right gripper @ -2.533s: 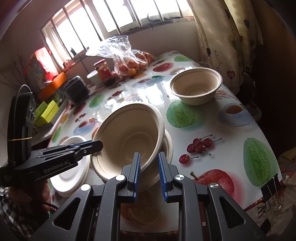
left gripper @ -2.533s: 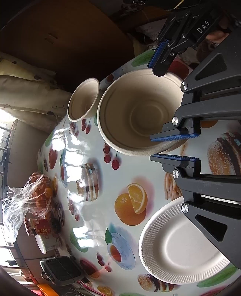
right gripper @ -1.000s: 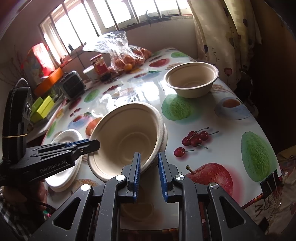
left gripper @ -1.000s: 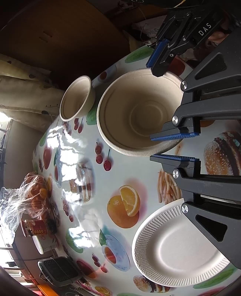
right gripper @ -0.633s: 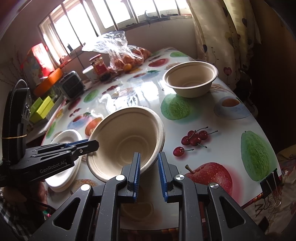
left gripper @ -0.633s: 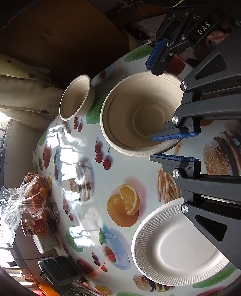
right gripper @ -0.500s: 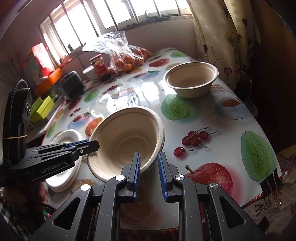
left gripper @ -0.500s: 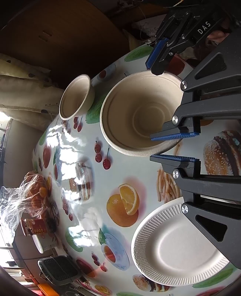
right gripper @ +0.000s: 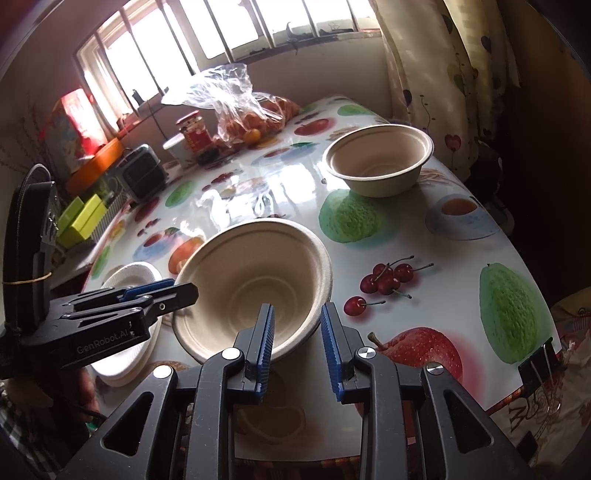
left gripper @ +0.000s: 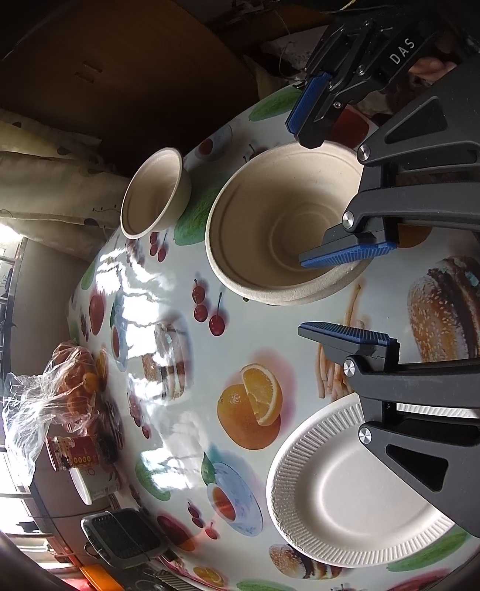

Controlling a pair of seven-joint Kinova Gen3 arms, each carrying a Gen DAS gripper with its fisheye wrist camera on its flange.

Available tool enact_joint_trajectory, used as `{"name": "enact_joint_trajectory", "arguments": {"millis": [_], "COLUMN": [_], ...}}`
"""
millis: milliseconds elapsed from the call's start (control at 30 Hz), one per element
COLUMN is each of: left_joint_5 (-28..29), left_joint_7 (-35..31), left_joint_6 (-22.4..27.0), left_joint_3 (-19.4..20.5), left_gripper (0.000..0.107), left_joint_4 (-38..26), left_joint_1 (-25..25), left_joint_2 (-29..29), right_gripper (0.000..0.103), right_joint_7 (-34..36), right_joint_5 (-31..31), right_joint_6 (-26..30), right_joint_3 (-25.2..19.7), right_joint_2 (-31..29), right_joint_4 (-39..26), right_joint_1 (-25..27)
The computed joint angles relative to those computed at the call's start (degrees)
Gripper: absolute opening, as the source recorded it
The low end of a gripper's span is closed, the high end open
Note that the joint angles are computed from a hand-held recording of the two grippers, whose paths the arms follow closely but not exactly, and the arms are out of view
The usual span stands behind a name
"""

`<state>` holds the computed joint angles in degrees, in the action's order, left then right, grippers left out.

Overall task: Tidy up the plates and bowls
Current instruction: 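Move both open tools toward the remaining beige bowl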

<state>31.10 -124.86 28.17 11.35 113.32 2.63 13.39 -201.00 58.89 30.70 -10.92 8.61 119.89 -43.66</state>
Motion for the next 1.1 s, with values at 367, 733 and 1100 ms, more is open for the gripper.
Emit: {"name": "enact_joint_trajectory", "arguments": {"millis": [367,733,1100], "left_joint_5": [-4.6,-6.1,-8.9], "left_joint_7": [4.0,4.5,6.8], "left_joint_6": [-3.7,-3.8,-3.0], "left_joint_3": [-0.9,0.5,0.8], "left_gripper": [0.042,0.042,0.042], "left_joint_4": [0.4,-2.7,-8.1], "left_joint_1": [2.2,2.5,4.4], "left_joint_2": [-1.2,-0.7,1.8], "right_gripper": [0.038,0.044,0.045], "right_joint_7": [-0.1,-0.6,3.1], "right_joint_5": [0.9,2.1,0.8], "right_joint_6": [0.7,3.7,5.3], "right_joint_3": [0.3,0.0,0.1], "right_joint_2": [-0.1,-1.3,-1.7], "right_joint_4": [-0.6,-0.8,-2.0], "right_joint_1": [0.5,2.1,5.3]}}
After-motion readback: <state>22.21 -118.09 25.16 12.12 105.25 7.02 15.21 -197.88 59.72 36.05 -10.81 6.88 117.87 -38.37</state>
